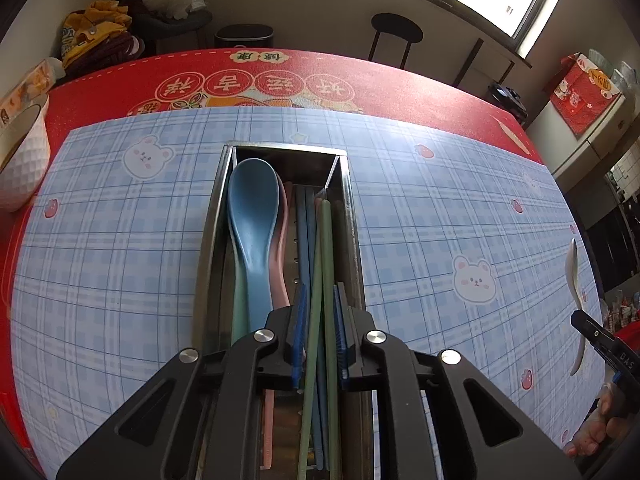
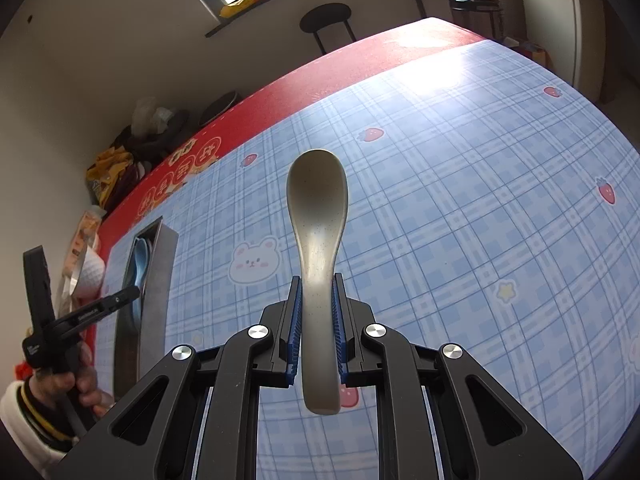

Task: Organize utensils
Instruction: 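Lower the green chopstick into the caddy and open the left tool while the right tool lifts the beige spoon, then lower the beige spoon into the caddy and open the right tool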

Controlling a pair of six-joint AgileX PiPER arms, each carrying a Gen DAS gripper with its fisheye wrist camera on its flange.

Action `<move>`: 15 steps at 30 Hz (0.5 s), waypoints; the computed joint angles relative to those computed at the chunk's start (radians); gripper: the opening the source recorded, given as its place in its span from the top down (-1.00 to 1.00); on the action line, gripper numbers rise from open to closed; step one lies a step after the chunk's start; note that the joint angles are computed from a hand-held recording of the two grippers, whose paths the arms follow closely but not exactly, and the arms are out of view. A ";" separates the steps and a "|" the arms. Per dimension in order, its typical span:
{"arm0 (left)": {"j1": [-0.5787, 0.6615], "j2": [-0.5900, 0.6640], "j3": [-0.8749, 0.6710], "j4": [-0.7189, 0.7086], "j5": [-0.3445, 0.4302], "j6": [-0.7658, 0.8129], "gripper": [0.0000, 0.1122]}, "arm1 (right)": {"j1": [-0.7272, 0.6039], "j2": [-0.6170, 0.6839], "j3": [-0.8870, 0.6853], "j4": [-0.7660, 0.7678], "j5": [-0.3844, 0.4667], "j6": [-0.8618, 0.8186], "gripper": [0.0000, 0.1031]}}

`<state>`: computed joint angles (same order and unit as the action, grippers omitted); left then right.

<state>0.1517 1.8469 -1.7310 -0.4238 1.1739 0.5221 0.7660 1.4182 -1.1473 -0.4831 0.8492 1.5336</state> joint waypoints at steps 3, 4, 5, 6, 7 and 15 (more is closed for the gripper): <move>0.023 -0.034 0.008 -0.015 0.001 0.018 0.57 | 0.005 0.022 -0.030 0.015 -0.006 -0.024 0.73; 0.033 -0.048 0.013 -0.022 0.002 0.028 0.51 | 0.007 0.030 -0.041 0.019 -0.008 -0.034 0.73; 0.044 -0.062 0.020 -0.025 0.001 0.038 0.43 | 0.007 0.039 -0.054 0.026 -0.011 -0.046 0.73; 0.055 -0.076 0.028 -0.029 0.000 0.050 0.38 | 0.008 0.051 -0.068 0.034 -0.014 -0.059 0.73; 0.070 -0.090 0.036 -0.038 0.003 0.063 0.29 | 0.007 0.064 -0.086 0.042 -0.016 -0.073 0.73; 0.182 -0.183 0.117 -0.081 0.014 0.179 -0.39 | 0.011 0.262 -0.337 0.142 0.006 -0.239 0.73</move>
<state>0.3340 1.6634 -1.6138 -0.5044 1.1875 0.7012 0.7767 1.6803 -1.4838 -0.3415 0.8552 1.2951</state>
